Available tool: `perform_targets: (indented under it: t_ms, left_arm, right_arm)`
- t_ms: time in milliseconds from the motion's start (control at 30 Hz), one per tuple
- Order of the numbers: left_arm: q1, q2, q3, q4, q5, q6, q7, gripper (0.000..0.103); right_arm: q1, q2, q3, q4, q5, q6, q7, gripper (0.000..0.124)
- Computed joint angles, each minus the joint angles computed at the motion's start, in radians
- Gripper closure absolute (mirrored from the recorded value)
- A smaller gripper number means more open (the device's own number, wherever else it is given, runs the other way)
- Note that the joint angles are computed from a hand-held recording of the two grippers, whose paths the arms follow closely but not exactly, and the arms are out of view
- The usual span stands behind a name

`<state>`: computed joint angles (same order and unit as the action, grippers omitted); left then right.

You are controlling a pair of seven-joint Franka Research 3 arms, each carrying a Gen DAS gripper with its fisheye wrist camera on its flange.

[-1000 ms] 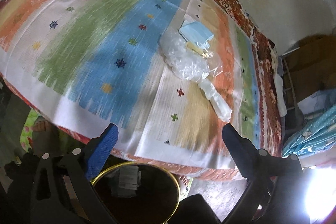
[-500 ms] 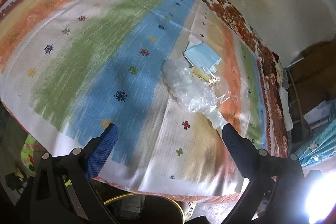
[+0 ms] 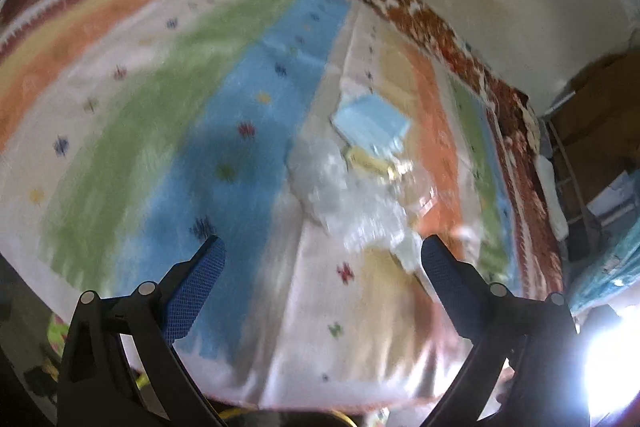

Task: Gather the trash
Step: 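Move both grippers back toward the plastic bag and glove on the bed, then grasp the white glove with the right gripper while the left gripper grasps the clear plastic bag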

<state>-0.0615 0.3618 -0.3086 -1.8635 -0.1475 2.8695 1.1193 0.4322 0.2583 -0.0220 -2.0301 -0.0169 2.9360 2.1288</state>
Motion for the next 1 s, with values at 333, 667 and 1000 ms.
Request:
perform_targets:
  t_ms: [333,667,1000]
  left_arm:
    - [0.028,0.116,-0.028,0.091,0.007,-0.005,0.025,0.014]
    - [0.081,0.224,-0.130,0.188,-0.059,0.004,0.136,0.029]
    - [0.089,0.327,-0.168,0.281,-0.089,-0.004,0.205,0.056]
  right_arm:
    - [-0.016,0.093,-0.027,0.059,-0.027,0.022,-0.014,0.040]
    - [-0.044,0.177,-0.001,0.129,0.112,0.035,-0.156,0.042]
    - [-0.080,0.254,0.039,0.201,0.207,0.007,-0.287,0.077]
